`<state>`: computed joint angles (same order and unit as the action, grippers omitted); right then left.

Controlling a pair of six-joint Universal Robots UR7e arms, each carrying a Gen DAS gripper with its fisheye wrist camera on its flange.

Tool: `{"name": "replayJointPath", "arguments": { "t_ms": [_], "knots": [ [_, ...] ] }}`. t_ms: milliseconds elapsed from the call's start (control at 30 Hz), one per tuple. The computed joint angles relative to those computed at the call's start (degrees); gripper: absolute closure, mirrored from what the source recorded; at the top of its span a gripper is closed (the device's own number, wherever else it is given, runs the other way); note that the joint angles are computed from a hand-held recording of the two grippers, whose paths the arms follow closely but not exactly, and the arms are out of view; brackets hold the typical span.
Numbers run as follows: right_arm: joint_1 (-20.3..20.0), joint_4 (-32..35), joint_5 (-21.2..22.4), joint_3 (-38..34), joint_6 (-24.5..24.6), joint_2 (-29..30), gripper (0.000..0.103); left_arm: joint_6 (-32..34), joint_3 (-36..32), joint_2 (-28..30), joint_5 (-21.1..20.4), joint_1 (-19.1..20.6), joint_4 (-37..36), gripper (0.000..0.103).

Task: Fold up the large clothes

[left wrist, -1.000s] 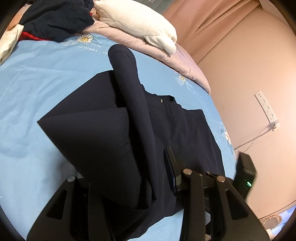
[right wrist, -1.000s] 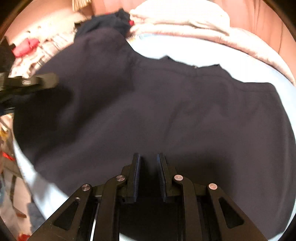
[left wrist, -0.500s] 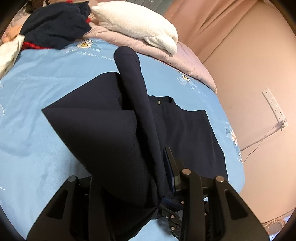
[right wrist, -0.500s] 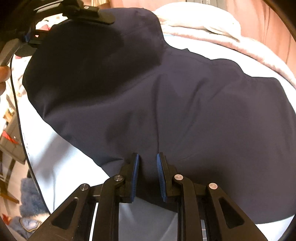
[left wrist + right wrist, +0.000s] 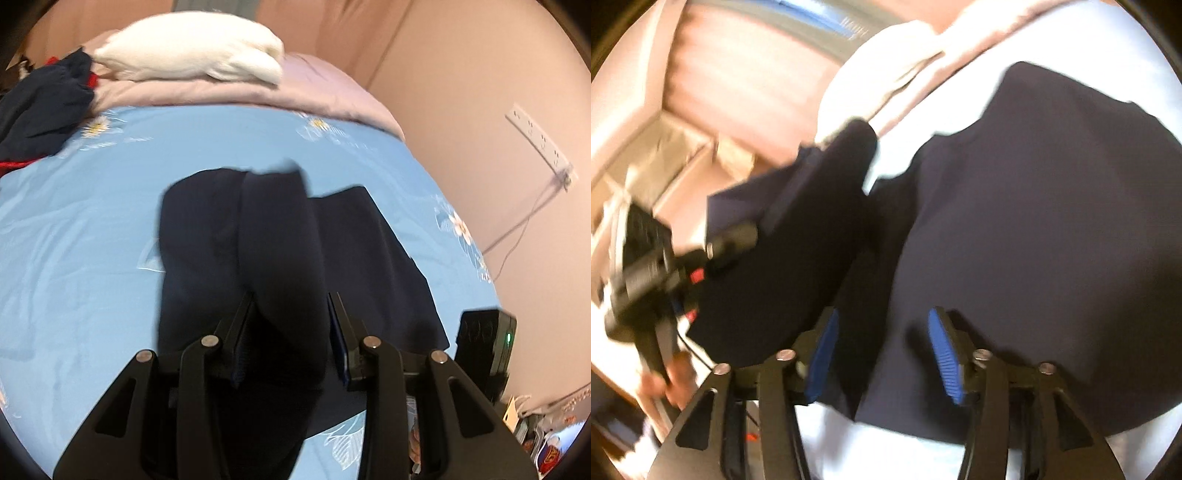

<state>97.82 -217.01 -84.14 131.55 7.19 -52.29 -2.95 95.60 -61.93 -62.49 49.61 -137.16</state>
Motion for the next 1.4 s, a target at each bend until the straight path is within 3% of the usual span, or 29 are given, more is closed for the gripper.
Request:
{"name": "replayJointPath", "arguments": {
  "t_ms": [33,167,233,267,300,333,400,533,667,767,833,967,1067,1167,1233,1267,1300,1333,1400],
  "knots": [
    [-1.40,-1.11,2.70,0.51,1.64,0.02,0.043,-0.34,-1.01,1.00,-1.52,0.50,1.66,0.067],
    [-6.84,-3.26,12.52,0.17,8.18,1.00,0.043,-5.04,-5.11,3.84,-16.57,5.03,7.48,0.058],
    [-8.57,-6.36,16.66,0.59,11.03,2.06,0.037,-5.17,-4.67,3.46,-21.64,6.43,5.65,0.057],
    [-9.10,-7.32,18.33,0.72,11.72,2.46,0.034,-4.02,-4.43,2.98,-25.32,7.29,4.56,0.051],
    [-9.32,-7.73,19.20,0.75,11.98,2.62,0.032,-3.17,-4.39,2.49,-30.58,8.63,3.80,0.046],
    [-9.14,-7.45,19.29,0.46,11.86,2.70,0.031,-2.80,-4.62,2.22,-36.25,10.15,3.64,0.033],
    [-8.66,-5.49,19.46,-0.34,11.07,2.34,0.025,-3.12,-4.16,1.69,-42.31,12.04,1.91,0.029],
    [-6.79,2.50,19.28,-4.65,10.77,1.86,0.024,-2.94,-2.46,0.15,-46.17,13.92,-1.07,0.030],
    [-3.63,13.26,13.75,-11.07,8.53,1.55,0.024,-1.89,-1.78,-0.97,-52.57,16.20,-2.73,0.029],
    [-4.19,17.79,19.61,-14.01,8.15,2.86,0.023,-4.08,-2.05,-0.55,-52.28,16.92,-4.07,0.030],
    [-3.98,17.19,19.09,-15.69,11.90,4.23,0.022,-5.06,-2.07,-0.60,-51.75,17.42,-4.29,0.030],
    [-4.74,13.45,23.74,-14.74,14.28,5.10,0.018,-4.91,-2.61,-0.59,-50.38,17.62,-2.11,0.030],
    [-3.89,14.79,22.76,-14.88,12.62,4.59,0.013,-4.62,-3.24,-0.33,-50.00,17.66,-0.74,0.030],
    [-1.74,22.11,15.92,-17.55,10.45,3.92,0.013,-4.62,-3.52,-0.08,-50.64,17.73,-0.81,0.030],
    [-1.24,25.90,13.31,-19.11,9.57,4.16,0.028,-4.95,-3.26,-0.46,-50.78,17.81,-0.61,0.030],
    [-0.69,27.85,10.73,-19.82,8.63,4.15,0.049,-5.08,-3.09,-0.74,-50.87,17.96,-0.40,0.030],
    [-0.12,29.82,8.22,-20.89,7.28,4.40,0.076,-5.55,-3.02,-1.02,-51.18,18.01,-0.26,0.030],
    [0.25,31.12,6.57,-21.40,5.81,4.49,0.087,-5.75,-2.84,-1.47,-51.69,18.08,-0.24,0.030],
    [0.93,31.39,4.22,-21.89,3.53,4.81,0.096,-5.66,-2.68,-2.73,-52.34,17.91,-0.09,0.030]
  ]
}}
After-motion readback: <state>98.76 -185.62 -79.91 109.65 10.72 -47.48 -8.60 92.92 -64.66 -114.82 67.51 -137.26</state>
